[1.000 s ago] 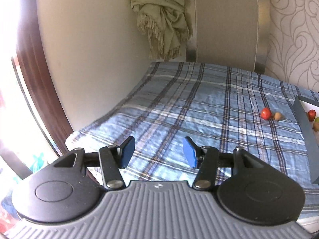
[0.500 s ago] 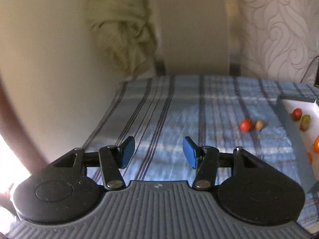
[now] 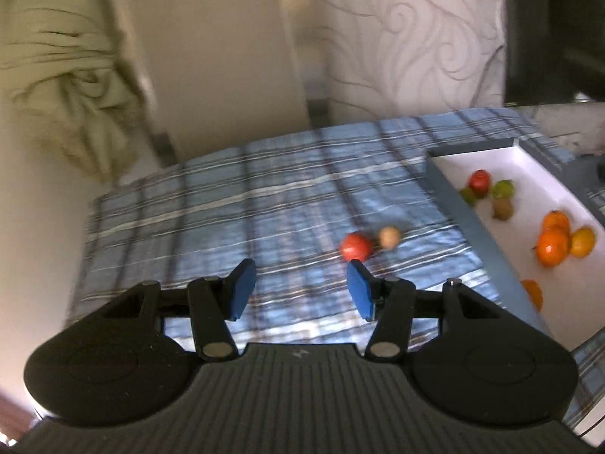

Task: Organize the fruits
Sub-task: 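Close the left gripper on the red apple on the bedspread while the right approaches a brown fruit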

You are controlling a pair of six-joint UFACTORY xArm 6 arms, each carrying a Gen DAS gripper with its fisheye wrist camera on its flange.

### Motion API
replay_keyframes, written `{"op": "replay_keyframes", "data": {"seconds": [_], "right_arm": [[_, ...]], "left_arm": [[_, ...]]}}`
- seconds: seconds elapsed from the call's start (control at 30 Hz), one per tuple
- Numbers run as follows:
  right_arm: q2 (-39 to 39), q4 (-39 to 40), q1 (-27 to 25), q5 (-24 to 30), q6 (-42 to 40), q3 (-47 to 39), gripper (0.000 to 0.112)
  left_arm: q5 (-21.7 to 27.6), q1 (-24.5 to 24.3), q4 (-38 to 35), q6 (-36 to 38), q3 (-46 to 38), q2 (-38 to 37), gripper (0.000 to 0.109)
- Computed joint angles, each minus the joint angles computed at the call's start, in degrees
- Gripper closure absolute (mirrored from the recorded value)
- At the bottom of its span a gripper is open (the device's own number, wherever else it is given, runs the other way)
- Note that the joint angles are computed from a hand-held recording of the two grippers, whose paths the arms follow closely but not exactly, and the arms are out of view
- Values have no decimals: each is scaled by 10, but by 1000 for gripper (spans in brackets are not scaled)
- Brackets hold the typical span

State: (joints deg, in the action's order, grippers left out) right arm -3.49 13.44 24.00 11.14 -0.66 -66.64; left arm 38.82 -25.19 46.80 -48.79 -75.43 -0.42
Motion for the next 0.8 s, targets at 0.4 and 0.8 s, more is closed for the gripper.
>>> {"op": "replay_keyframes", "data": {"seconds": [0.4, 0.8], "right_arm": [[-62, -192, -5, 42, 169, 46, 86], [-89, -312, 10, 48, 280, 74, 86]], "left_arm": [[-104, 38, -76, 35, -38, 82, 51], [-147, 55, -132, 111, -42, 111, 58]]}}
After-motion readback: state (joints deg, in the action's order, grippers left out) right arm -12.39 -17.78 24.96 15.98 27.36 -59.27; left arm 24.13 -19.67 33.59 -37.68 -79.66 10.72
